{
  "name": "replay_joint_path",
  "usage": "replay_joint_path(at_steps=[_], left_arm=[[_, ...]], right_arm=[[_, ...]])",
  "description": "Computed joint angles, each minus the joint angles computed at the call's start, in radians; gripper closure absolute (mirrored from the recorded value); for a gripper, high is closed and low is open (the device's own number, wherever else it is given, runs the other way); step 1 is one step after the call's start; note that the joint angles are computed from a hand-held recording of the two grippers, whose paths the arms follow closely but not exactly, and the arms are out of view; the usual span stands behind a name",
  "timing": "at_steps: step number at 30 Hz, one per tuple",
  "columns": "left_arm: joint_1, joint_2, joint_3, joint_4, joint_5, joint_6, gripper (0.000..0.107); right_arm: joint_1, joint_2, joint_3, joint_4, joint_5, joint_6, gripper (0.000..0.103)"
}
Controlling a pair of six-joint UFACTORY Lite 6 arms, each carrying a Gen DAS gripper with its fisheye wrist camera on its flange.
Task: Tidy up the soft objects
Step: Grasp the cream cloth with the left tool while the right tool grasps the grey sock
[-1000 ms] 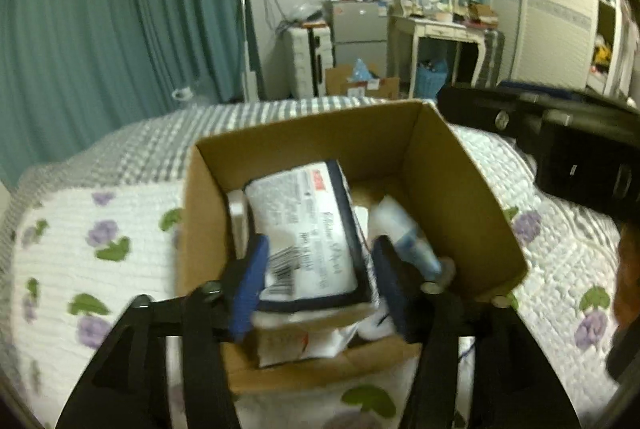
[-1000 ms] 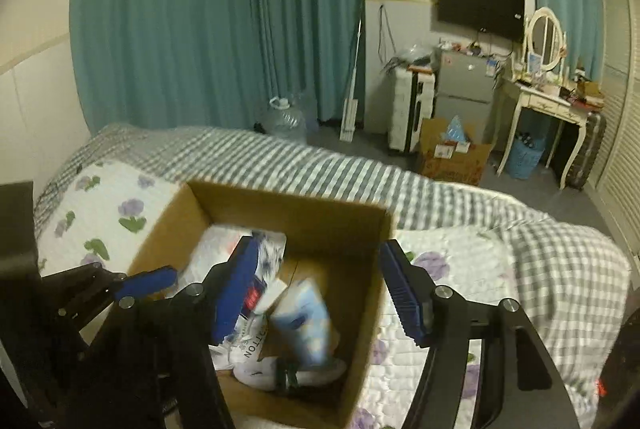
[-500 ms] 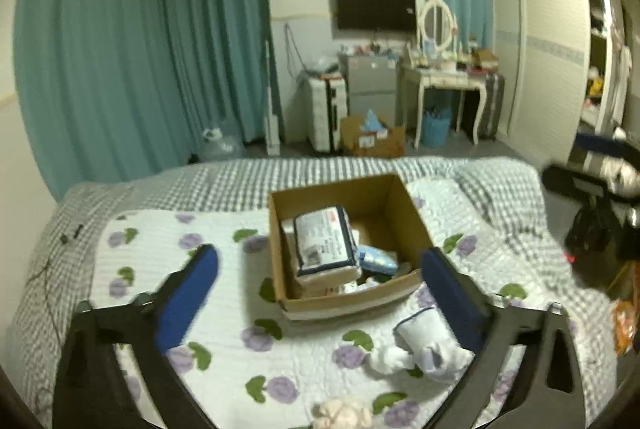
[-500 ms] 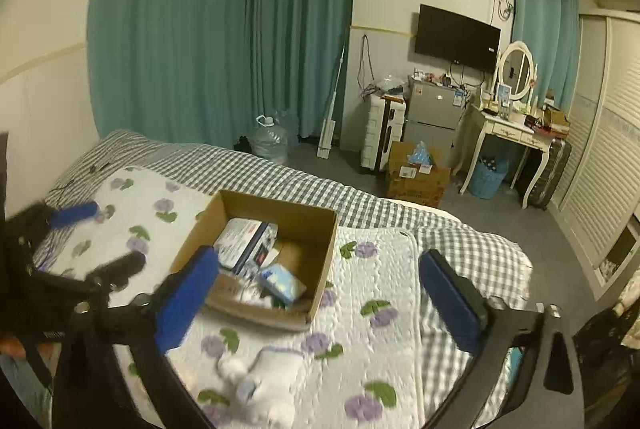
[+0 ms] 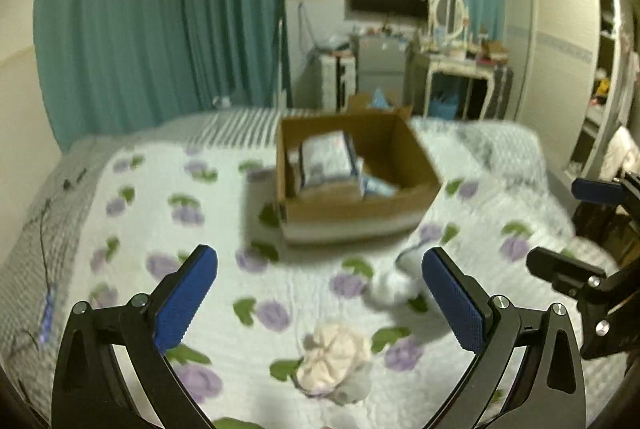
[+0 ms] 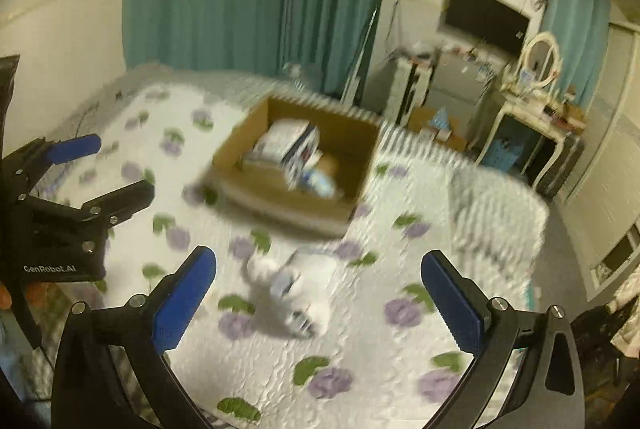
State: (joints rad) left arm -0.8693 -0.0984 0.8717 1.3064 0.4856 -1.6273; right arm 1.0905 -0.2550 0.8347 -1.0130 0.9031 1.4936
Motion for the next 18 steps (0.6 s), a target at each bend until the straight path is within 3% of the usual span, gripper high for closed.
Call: replay_joint_path(at_steps=[6, 10, 12, 16, 18], left_arm=[[0.068, 0.203, -0.066, 0.321, -0.089, -0.394, 0.005], [0.104, 0.275, -0.094, 0.474, -0.168, -0.559, 0.009], [0.112, 0.289, -0.095, 0.501, -0.192, -0.590, 0.009], [0.106, 0.326, -0.078, 0.486, -0.213, -0.563, 0.032], [0.120, 0.355, -0.059, 0.457, -0.239, -0.533, 0.046]], right_arm=[[-0.199, 0.234, -0.137, -0.313, -0.335, 0.362, 0.000], [-0.282, 0.373, -0.162, -0.522, -0.446, 0.588, 0.002], [-0.307, 0.409, -0.158, -0.558, -0.482, 0.616, 0.011], [-0.303, 0.449, -0.147, -0.596, -0.497, 0.651, 0.022], [-0.305, 0.465, -0.138, -0.598, -0.504, 0.652, 0.038]])
